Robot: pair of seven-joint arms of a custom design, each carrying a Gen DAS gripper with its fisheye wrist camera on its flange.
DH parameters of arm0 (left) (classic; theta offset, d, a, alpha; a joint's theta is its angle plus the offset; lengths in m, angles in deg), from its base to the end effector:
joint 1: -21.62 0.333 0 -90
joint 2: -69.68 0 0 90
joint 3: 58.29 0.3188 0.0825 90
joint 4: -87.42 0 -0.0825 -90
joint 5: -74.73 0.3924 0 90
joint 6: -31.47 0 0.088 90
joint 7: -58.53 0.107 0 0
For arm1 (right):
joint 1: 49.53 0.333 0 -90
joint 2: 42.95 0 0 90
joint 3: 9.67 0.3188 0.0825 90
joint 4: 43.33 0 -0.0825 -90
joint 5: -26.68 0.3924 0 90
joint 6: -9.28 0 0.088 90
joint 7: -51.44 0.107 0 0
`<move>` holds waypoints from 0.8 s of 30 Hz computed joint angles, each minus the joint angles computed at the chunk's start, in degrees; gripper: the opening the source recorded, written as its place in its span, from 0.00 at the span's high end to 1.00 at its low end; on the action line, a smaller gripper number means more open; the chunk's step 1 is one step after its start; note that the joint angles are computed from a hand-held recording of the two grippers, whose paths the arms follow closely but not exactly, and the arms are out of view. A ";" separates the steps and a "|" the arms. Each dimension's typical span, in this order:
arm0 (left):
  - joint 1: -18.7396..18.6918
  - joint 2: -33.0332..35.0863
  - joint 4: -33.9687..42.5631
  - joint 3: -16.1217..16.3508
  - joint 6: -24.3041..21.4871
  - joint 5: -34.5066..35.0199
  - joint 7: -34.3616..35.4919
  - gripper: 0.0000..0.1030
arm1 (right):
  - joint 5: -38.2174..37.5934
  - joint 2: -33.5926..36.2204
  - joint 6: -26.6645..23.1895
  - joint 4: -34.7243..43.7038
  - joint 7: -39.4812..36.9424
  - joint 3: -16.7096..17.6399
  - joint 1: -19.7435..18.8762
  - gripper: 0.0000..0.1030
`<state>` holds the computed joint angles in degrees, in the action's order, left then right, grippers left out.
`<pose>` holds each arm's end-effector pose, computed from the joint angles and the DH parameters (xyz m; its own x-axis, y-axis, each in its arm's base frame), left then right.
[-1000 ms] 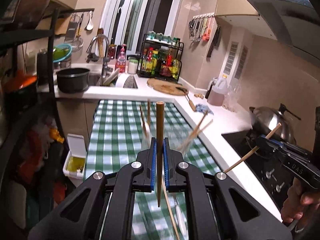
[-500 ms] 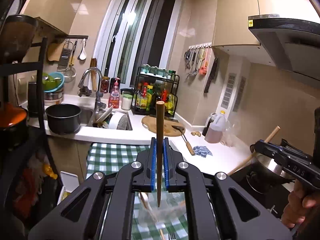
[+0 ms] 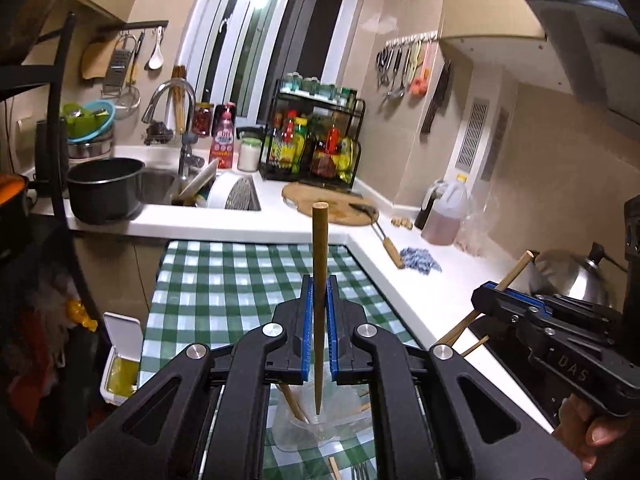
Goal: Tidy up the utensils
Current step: 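Open both grippers to drop the chopsticks into the container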
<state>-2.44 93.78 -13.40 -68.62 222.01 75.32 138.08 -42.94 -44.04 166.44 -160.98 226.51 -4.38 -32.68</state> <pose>0.5949 -0.3828 0.4733 -0.4792 -0.8473 0.2290 -0.4655 0.0242 -0.8847 0.5317 0.2567 0.5045 -0.0838 -0.9957 -0.0394 -0.5281 0.0779 -0.8456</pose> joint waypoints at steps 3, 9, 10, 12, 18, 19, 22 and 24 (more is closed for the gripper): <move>-0.39 0.69 0.53 0.30 -1.02 0.02 -0.12 0.94 | 1.15 1.10 0.21 0.33 -1.17 -0.20 0.03 0.94; -0.16 0.82 0.50 -0.07 -2.19 0.53 -0.63 0.91 | 6.42 2.18 0.27 0.43 -6.87 -0.69 0.61 0.85; -0.40 0.56 0.21 0.28 -1.96 0.54 -0.79 0.86 | 7.32 2.19 -0.62 0.57 -7.87 -0.64 0.83 0.75; -0.65 -0.11 -0.57 0.77 -1.06 0.57 -0.94 0.85 | 8.09 1.68 -2.53 0.48 -8.91 -0.54 1.23 0.71; -1.43 -4.52 -5.55 1.86 3.92 -0.66 -0.26 0.84 | 1.59 -3.57 -6.68 -2.10 -3.46 1.12 1.01 0.71; -2.12 -5.47 -6.62 2.49 4.85 -1.37 0.32 0.84 | -0.51 -5.05 -7.63 -3.03 -1.78 1.79 0.85 0.71; -5.52 -7.99 -9.53 5.21 7.18 -5.43 3.80 0.84 | -6.51 -9.80 -8.92 -6.66 3.97 3.98 0.15 0.71; -8.70 -9.75 -11.83 7.50 8.96 -9.83 7.98 0.84 | -10.53 -13.12 -8.97 -9.73 8.38 5.50 -0.38 0.70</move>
<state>-11.14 84.03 -25.23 -61.12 230.97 65.49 146.06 -53.47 -57.16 157.47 -170.70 234.90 1.12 -33.06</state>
